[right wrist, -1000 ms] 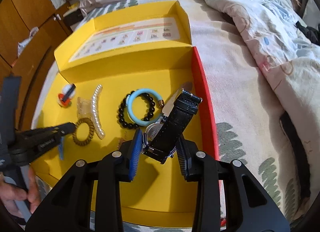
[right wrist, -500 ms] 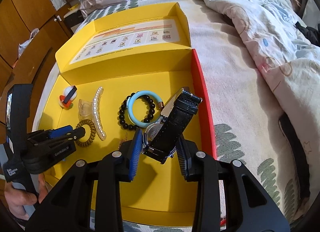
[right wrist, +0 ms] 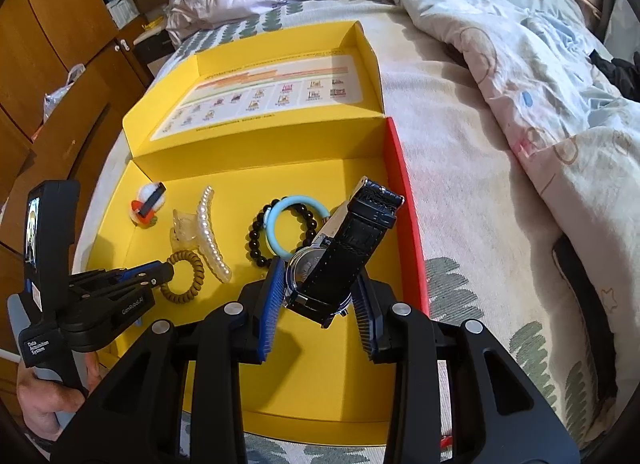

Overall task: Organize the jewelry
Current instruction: 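Lift the hair tie and watch out of the box over the bedspread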

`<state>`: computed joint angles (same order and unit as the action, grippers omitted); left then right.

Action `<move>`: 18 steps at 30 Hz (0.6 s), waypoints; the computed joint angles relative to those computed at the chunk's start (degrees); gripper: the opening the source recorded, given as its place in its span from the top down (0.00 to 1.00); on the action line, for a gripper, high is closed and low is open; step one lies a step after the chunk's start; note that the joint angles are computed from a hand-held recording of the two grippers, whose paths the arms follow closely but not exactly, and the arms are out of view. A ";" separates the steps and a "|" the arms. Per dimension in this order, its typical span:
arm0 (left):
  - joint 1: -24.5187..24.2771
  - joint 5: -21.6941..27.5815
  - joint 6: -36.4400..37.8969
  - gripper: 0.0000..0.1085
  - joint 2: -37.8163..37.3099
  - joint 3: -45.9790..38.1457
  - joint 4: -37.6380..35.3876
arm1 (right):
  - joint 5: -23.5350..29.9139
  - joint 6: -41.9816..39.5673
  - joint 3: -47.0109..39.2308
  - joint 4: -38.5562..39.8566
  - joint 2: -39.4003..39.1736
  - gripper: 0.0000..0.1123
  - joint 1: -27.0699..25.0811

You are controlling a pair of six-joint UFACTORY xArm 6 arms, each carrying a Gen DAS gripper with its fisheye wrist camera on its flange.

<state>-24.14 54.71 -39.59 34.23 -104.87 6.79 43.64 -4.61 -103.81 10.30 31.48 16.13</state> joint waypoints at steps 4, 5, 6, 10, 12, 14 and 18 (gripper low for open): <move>0.32 -1.56 -0.40 0.91 -2.68 2.51 0.14 | -0.46 -0.45 0.60 0.78 -0.97 0.69 -0.03; 0.36 -1.97 -0.44 0.91 -3.53 3.27 0.24 | -0.49 -0.64 0.65 1.11 -1.16 0.69 -0.08; 0.36 -2.33 -0.57 0.91 -4.13 3.81 0.39 | -0.46 -0.78 0.77 1.24 -1.46 0.69 -0.10; 0.36 -3.84 -1.02 0.91 -7.23 6.60 1.27 | -0.49 -0.83 1.69 1.57 -2.73 0.69 -0.08; 0.18 -4.37 -1.35 0.91 -8.92 8.09 1.72 | -0.51 -1.17 2.40 2.14 -3.64 0.69 -0.19; -0.05 -4.73 -1.65 0.91 -10.80 9.83 2.05 | -0.46 -1.35 3.17 2.54 -4.58 0.69 -0.27; -1.08 -4.63 -2.83 0.91 -13.30 11.72 3.19 | -1.06 -1.89 6.36 2.74 -8.05 0.69 -0.46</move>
